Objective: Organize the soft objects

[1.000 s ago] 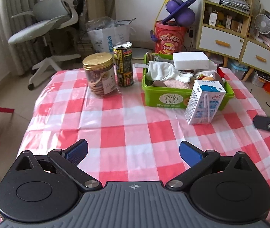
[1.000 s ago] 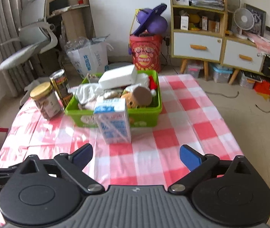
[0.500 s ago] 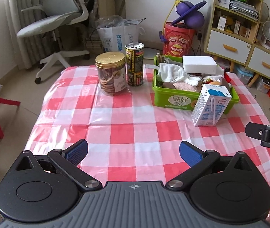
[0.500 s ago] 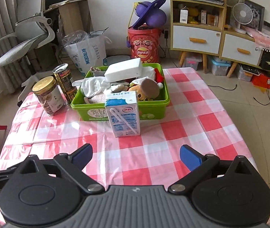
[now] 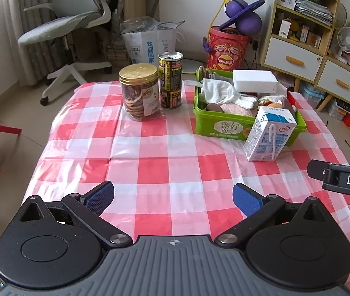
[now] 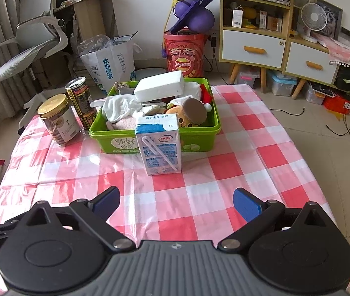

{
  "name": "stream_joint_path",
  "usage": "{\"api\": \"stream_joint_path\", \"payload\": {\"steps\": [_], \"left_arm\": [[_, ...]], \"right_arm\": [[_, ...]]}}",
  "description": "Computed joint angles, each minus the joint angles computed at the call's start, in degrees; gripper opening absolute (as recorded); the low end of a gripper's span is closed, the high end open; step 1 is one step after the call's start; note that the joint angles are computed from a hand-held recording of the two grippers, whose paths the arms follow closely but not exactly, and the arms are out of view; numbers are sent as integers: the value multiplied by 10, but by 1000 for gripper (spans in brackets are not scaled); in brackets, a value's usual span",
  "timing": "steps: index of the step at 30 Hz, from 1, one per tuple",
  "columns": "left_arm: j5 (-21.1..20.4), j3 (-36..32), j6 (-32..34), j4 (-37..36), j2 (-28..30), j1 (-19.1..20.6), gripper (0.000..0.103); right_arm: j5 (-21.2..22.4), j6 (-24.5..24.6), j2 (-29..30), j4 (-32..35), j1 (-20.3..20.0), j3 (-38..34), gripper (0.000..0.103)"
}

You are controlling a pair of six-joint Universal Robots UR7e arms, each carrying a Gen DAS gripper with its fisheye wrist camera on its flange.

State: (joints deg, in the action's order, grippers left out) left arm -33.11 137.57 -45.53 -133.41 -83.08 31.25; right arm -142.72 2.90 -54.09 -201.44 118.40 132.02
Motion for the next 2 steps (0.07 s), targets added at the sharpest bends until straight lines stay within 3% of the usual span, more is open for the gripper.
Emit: {"api": "stream_joint_path", "payload": {"steps": [2], "left_arm": [[-3,-1,3,1,1,2,98]], "right_arm": [[-2,3,1,1,0,0,76]]}}
